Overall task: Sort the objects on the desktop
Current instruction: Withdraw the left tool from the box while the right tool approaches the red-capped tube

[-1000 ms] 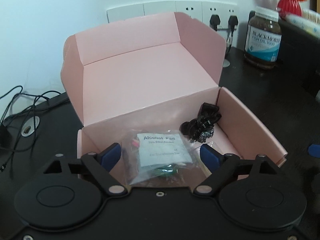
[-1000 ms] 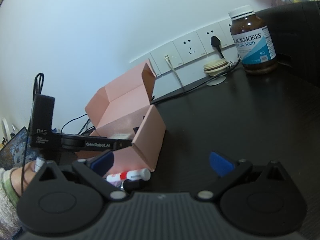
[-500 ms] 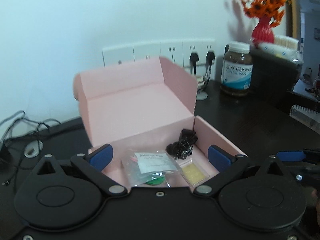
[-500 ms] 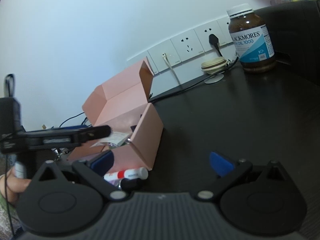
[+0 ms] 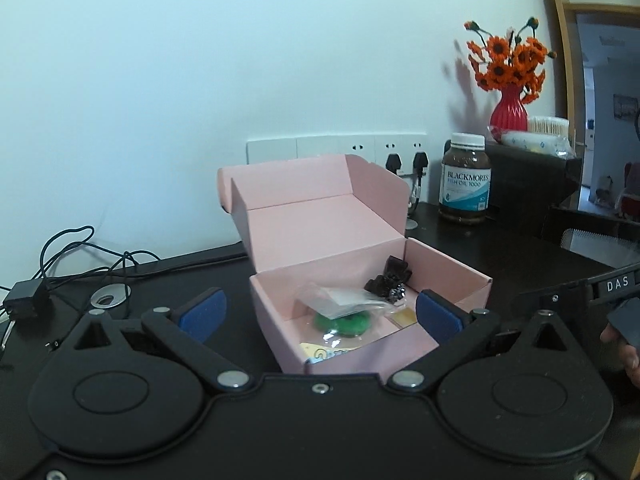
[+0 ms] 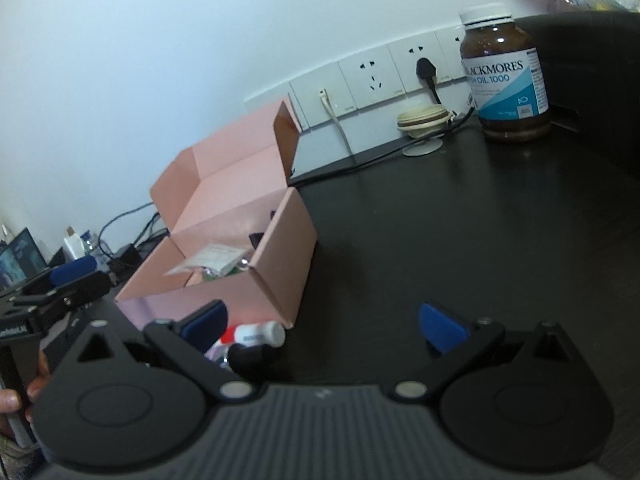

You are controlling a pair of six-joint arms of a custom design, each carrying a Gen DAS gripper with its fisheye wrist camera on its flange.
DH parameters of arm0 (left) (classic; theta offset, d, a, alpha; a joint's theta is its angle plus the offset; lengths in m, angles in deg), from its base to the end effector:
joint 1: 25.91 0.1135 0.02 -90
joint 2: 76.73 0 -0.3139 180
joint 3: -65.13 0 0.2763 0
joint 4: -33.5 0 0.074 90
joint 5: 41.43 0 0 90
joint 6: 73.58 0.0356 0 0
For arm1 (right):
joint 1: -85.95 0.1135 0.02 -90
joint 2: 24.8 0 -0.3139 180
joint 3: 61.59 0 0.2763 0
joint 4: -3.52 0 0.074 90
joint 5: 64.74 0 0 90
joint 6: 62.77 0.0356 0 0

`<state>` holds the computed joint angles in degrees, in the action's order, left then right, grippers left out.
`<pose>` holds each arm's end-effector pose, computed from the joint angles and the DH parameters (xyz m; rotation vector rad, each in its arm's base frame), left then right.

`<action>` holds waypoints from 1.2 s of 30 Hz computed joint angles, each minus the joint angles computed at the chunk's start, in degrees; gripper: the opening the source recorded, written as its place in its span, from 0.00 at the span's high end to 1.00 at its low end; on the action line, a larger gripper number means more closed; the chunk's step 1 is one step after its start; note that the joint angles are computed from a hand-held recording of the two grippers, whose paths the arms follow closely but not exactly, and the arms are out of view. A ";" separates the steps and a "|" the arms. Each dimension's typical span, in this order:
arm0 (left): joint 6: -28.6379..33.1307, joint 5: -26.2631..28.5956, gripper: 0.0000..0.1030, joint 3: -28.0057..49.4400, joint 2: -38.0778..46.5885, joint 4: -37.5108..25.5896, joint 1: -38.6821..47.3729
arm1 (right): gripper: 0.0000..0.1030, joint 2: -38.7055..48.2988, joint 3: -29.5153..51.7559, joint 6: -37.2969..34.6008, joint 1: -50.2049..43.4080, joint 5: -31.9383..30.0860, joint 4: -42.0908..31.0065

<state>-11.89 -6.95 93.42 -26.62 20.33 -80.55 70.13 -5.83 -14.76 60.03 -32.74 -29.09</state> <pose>0.1121 -0.1072 0.1977 -0.0717 1.9011 0.0909 0.2742 -0.0997 0.1635 -0.5018 2.1539 0.8156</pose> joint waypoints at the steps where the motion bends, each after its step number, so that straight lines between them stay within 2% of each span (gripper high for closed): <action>1: 0.43 -0.31 0.00 -1.00 -0.87 1.33 -0.01 | 0.01 -0.20 -0.05 -0.16 0.24 0.59 -0.07; 4: 1.46 -1.18 0.00 -3.89 -4.60 3.79 0.06 | 0.01 -1.03 -0.43 0.14 1.24 2.86 0.40; 10: -1.02 -1.95 0.00 -4.35 -9.87 -1.54 0.47 | 0.01 -6.44 -5.47 1.17 4.62 9.43 7.73; 14: -2.78 -1.87 0.00 -4.12 -7.86 -1.82 1.45 | 0.01 -10.91 -9.88 -0.27 6.50 11.71 13.09; 19: -3.49 -2.50 0.00 -3.77 -2.76 -0.55 1.18 | 0.01 -15.09 -11.54 0.20 8.68 12.83 12.65; 26: -6.32 -5.23 0.00 -3.67 -2.48 -2.76 1.15 | 0.01 -18.74 -13.00 4.67 15.24 17.86 13.45; 36: -9.27 6.33 0.00 -4.60 -8.61 -5.44 11.72 | 0.01 -17.43 -13.63 14.26 23.18 26.04 17.43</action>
<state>-21.16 -0.62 88.81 -35.23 14.89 -68.83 52.70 -19.46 -0.49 83.21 -6.70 -11.67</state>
